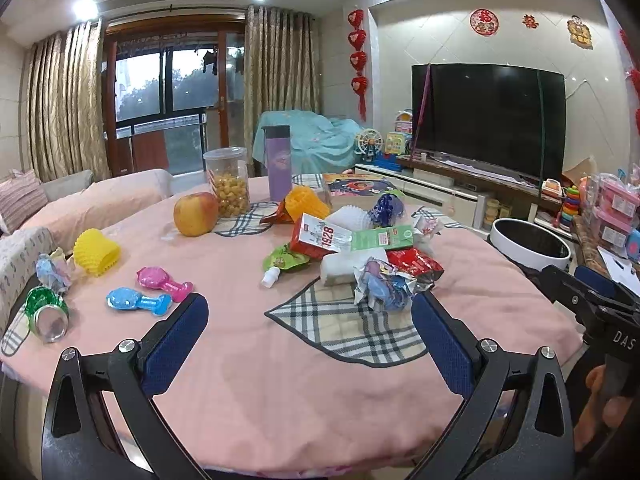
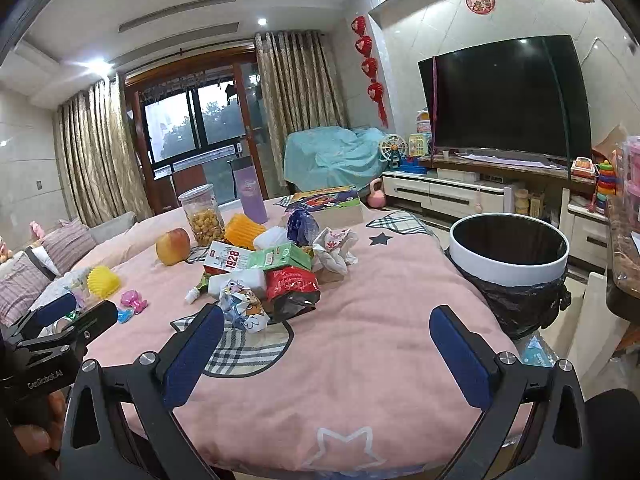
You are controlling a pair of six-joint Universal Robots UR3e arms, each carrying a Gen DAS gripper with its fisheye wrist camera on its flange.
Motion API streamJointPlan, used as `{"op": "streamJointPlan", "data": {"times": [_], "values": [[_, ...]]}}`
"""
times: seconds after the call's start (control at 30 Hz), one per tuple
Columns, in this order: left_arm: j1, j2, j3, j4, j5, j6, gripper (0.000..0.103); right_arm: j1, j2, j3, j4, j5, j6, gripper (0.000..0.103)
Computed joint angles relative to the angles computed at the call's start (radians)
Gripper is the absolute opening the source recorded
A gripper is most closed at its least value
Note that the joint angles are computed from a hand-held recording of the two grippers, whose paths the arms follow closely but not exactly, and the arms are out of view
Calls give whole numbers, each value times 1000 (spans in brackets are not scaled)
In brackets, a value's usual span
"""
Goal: Collect trash
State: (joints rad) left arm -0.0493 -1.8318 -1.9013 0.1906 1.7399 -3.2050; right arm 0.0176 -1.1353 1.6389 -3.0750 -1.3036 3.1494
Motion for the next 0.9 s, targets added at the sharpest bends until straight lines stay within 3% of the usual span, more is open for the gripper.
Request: {"op": "streamJointPlan", "data": {"times": [0.9], "values": [[18, -1, -18, 17, -26, 4, 103, 3, 4, -9, 28, 14, 24, 103]]}}
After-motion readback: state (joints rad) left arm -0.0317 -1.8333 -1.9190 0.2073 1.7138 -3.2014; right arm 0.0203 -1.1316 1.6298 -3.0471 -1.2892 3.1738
